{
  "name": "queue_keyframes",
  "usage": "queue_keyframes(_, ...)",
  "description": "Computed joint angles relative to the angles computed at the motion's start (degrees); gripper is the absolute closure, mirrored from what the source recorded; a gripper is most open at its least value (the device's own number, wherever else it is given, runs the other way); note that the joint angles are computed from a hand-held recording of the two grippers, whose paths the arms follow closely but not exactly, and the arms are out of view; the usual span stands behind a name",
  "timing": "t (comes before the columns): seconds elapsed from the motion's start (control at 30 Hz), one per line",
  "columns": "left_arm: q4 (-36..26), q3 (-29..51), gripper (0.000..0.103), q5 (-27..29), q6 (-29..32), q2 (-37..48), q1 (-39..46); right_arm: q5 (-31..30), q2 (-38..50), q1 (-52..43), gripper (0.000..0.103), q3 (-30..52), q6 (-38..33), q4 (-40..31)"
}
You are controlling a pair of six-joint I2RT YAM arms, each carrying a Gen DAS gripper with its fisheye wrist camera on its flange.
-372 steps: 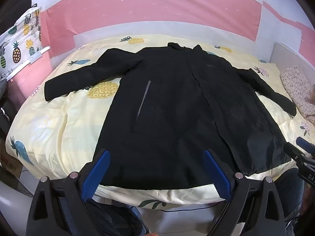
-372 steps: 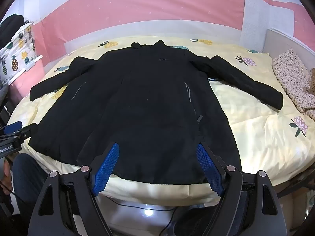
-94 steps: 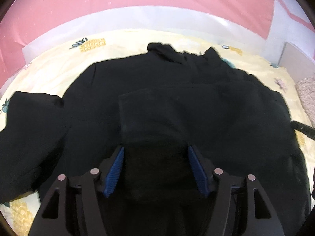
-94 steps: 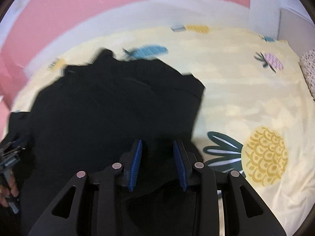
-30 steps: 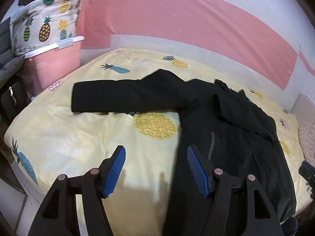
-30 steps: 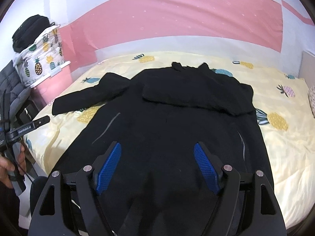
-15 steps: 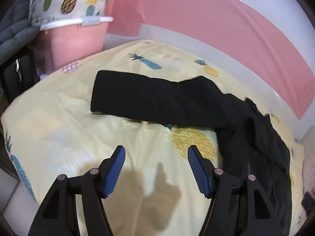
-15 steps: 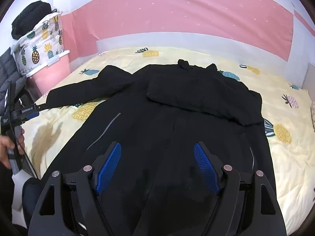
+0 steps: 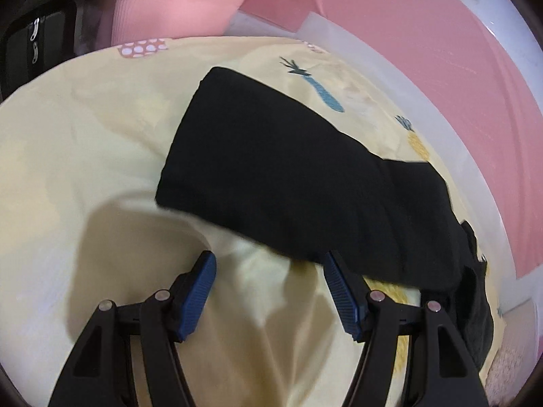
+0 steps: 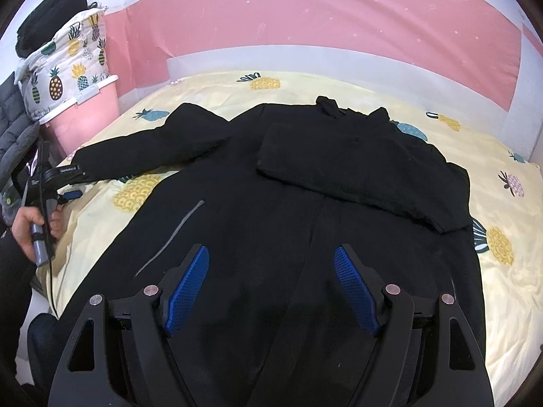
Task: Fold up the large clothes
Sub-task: 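Move the left tool to the other coat sleeve and grasp it, then lift the sleeve with the left tool and fold it over the coat body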
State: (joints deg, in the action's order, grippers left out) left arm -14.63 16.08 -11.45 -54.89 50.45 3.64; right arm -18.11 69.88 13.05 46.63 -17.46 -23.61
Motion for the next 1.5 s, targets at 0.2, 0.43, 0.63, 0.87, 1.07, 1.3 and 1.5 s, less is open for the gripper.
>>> queue_keyframes(0.2, 3.6, 4.4, 0.053, -3.6, 2.7, 10.5, 1.5, 0.7, 4.6, -1.2, 0.026, 1.6, -0.1, 1.6)
queue_keyframes(0.43, -3.5, 9.2, 0.086, -7.0, 4.0, 7.7, -2.1, -2.1, 5.3, -5.5, 0.026, 2.5, -1.4, 0.8)
queue_keyframes(0.63, -14.7, 20.5, 0.087, -17.9, 3.0, 3.4, -17.0, -6.8, 3.4, -11.0, 0.026, 2.8, -4.0, -1.4)
queue_keyframes(0.87, -19.6, 39.8, 0.087, -30.5, 4.5, 13.1, -36.4, -12.5, 2.7, -19.0, 0.026, 3.8, -7.3, -4.2)
queue_keyframes(1.07, -14.9, 52.6, 0.087, -28.5, 9.6, 26.7, -41.4, -15.6, 4.4, -25.5, 0.026, 5.1, -9.0, -5.8)
queue_keyframes(1.3, -11.9, 68.3, 0.088, -23.6, 15.6, 45.2, -45.6, -16.9, 8.9, -30.6, 0.026, 7.0, -9.1, -5.1)
queue_keyframes(1.5, -10.8, 81.8, 0.089, -15.5, 18.9, 60.7, -46.7, -17.2, 12.8, -33.1, 0.026, 8.6, -9.1, -4.2)
